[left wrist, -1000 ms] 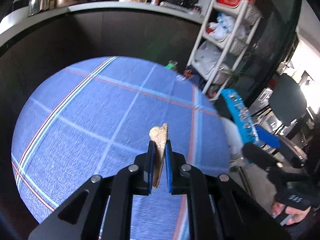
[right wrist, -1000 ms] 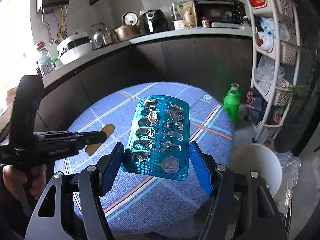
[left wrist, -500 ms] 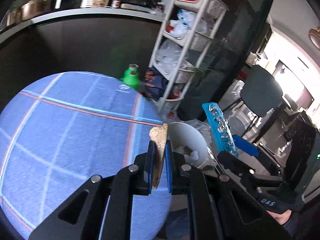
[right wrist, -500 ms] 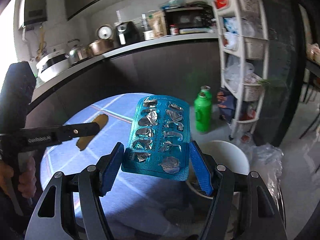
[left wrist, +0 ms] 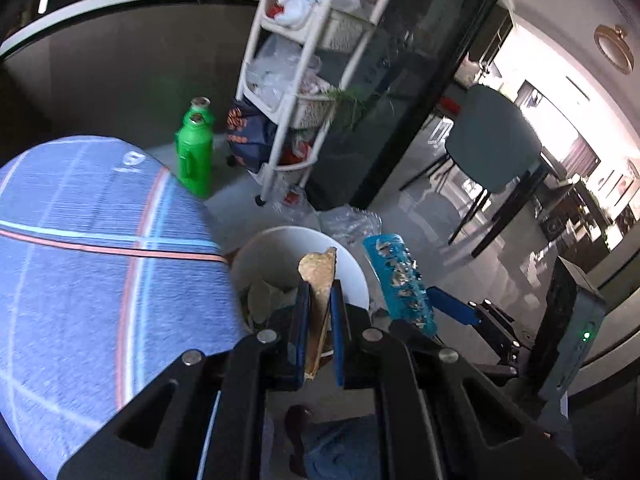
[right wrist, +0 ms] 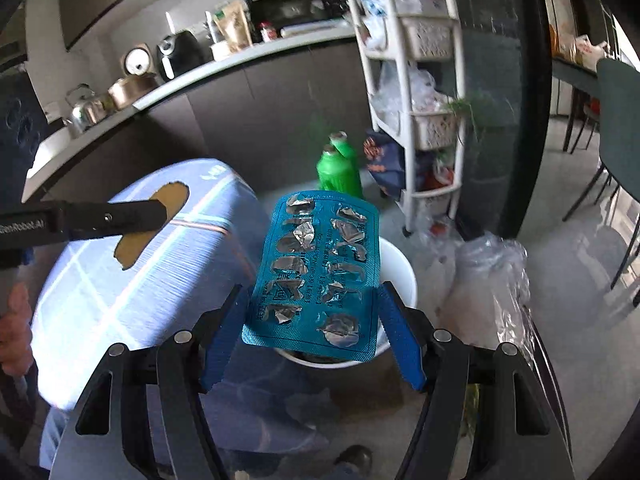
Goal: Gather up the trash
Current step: 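Release the ginger piece and blister pack into the bin with both tools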
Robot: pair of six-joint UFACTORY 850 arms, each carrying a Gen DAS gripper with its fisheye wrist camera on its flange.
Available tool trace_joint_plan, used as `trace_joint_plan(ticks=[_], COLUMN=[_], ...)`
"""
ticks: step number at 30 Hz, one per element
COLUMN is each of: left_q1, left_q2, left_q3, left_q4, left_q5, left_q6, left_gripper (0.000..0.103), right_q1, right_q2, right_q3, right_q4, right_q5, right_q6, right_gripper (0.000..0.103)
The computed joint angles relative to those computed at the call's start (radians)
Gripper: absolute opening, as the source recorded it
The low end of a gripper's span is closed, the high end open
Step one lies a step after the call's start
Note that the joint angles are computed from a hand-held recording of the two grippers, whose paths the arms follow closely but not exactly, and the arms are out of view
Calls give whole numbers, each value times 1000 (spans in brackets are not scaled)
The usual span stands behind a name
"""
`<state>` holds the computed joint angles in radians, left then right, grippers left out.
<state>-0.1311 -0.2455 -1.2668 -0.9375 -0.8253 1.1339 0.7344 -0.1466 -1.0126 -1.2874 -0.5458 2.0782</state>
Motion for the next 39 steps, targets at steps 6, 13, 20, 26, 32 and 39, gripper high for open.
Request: trace_joint_plan(ticks=[6,13,20,26,32,39], left_q1=[-57,-101,-126,-125,-117,-103], left_q2=[-118,-215,-249,-184,-137,-43], left_q3=[-74,-146,-175,-110,-82,-16], left_q4=[68,154,168,5,-30,-4], left_q5=[27,60,87,161,168,203], left_q6=[-92,-170,-169,0,1,-30], left_gripper=[11,11,22,87,99,99], right_q1=[-65,-118,-145,-128,-103,-58], right_q2=[-60,-128,-174,-129,-64,-33], right_q3=[7,-18,-36,21,71,41], right_q4=[-15,-5,1,-149,-194,-42], right_q5=[97,163,211,176,123,63], right_q6=[2,-62,-149,-1,127,-21], right_gripper=[63,63,78,94,94,94])
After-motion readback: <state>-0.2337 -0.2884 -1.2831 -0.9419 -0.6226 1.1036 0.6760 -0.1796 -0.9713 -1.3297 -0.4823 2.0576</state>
